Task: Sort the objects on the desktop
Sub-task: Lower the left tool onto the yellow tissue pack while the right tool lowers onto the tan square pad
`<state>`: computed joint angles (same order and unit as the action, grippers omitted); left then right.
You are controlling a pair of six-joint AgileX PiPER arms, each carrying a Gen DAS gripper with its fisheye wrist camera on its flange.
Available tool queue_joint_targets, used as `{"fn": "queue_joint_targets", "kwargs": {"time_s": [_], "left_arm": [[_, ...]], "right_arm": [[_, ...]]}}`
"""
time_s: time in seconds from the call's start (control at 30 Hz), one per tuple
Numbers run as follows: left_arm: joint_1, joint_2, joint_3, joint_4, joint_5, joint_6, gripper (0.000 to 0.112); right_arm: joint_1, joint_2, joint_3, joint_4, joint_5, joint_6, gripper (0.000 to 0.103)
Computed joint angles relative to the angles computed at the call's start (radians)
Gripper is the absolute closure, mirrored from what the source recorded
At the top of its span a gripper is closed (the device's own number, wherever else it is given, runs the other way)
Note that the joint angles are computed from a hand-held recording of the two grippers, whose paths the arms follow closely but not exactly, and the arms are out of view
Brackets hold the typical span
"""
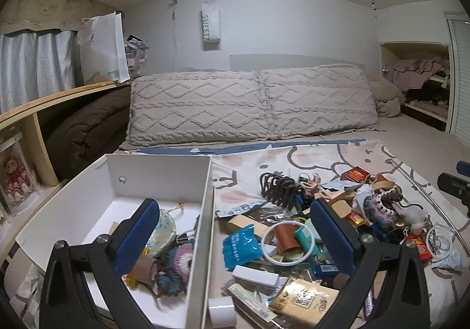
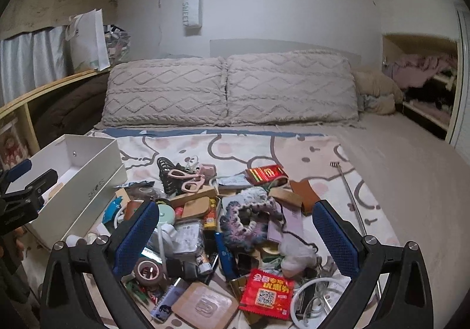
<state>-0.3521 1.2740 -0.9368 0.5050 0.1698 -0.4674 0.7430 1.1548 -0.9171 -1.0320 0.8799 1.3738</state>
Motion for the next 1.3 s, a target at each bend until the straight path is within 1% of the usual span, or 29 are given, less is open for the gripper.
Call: {"fn": "queue_joint_targets", "kwargs": {"time_s": [0.13, 0.23, 0.33, 0.4, 0.53, 0.6, 0.67, 0.7, 0.8, 0.83, 0.87, 0.93, 0.97, 1.07, 1.1, 1.17, 1.23, 1.27, 1.3], "left_arm": [[-0.019, 0.019, 0.001, -0.039, -0.009, 0.031, 0.009], [-0.044, 0.036, 0.000, 0.007, -0.005, -0.014, 0.009], [-0.066, 0.060, -0.004, 0.009, 0.003, -0.014, 0.009], [-0.069, 0.071, -0.003, -0.059, 0.000, 0.054, 0.009], [-0.065, 0.090, -0.008, -0.301, 0.003, 0.286, 0.009], [-0.068, 0.100, -0.008, -0.340, 0.006, 0.325, 0.009], [-0.077, 0.111, -0.009, -0.338, 0.011, 0.327, 0.009], [-0.079, 0.118, -0.010, -0.372, 0.015, 0.361, 0.009], [-0.080, 0.137, -0.015, -0.546, 0.034, 0.541, 0.009], [-0.081, 0.142, -0.017, -0.576, 0.041, 0.572, 0.009], [-0.080, 0.147, -0.017, -0.611, 0.048, 0.609, 0.009], [-0.081, 0.159, -0.020, -0.656, 0.061, 0.652, 0.009], [-0.081, 0.166, -0.022, -0.679, 0.070, 0.672, 0.009], [-0.071, 0.189, -0.029, -0.782, 0.104, 0.765, 0.009], [-0.069, 0.197, -0.033, -0.791, 0.116, 0.771, 0.009], [-0.068, 0.207, -0.038, -0.797, 0.134, 0.772, 0.009], [-0.068, 0.213, -0.039, -0.822, 0.150, 0.799, 0.009], [-0.068, 0.214, -0.037, -0.842, 0.155, 0.822, 0.009], [-0.068, 0.215, -0.036, -0.858, 0.159, 0.843, 0.009]], "right_arm": [[-0.040, -0.011, 0.031, 0.018, -0.037, 0.003, 0.000], [-0.067, -0.017, 0.050, 0.029, -0.065, 0.000, 0.000], [-0.082, -0.014, 0.064, 0.041, -0.085, -0.007, 0.000], [-0.094, -0.012, 0.072, 0.054, -0.101, -0.017, 0.000], [-0.104, 0.003, 0.088, 0.070, -0.121, -0.024, 0.000], [-0.110, 0.008, 0.099, 0.078, -0.138, -0.022, 0.000], [-0.127, 0.012, 0.109, 0.101, -0.174, -0.037, 0.000], [-0.139, 0.012, 0.115, 0.126, -0.203, -0.061, 0.000], [-0.155, 0.014, 0.135, 0.163, -0.282, -0.099, 0.000], [-0.146, 0.023, 0.137, 0.158, -0.284, -0.091, 0.000], [-0.128, 0.037, 0.136, 0.141, -0.266, -0.068, 0.000], [-0.084, 0.078, 0.133, 0.093, -0.205, 0.007, 0.000], [-0.078, 0.093, 0.135, 0.089, -0.201, 0.018, 0.000], [-0.102, 0.122, 0.160, 0.137, -0.268, -0.007, 0.000], [-0.101, 0.130, 0.167, 0.139, -0.272, 0.005, 0.000], [-0.079, 0.153, 0.174, 0.108, -0.244, 0.066, 0.000], [-0.071, 0.155, 0.186, 0.097, -0.256, 0.084, 0.001], [-0.072, 0.150, 0.193, 0.096, -0.271, 0.086, 0.007], [-0.073, 0.145, 0.199, 0.096, -0.286, 0.084, 0.018]]}}
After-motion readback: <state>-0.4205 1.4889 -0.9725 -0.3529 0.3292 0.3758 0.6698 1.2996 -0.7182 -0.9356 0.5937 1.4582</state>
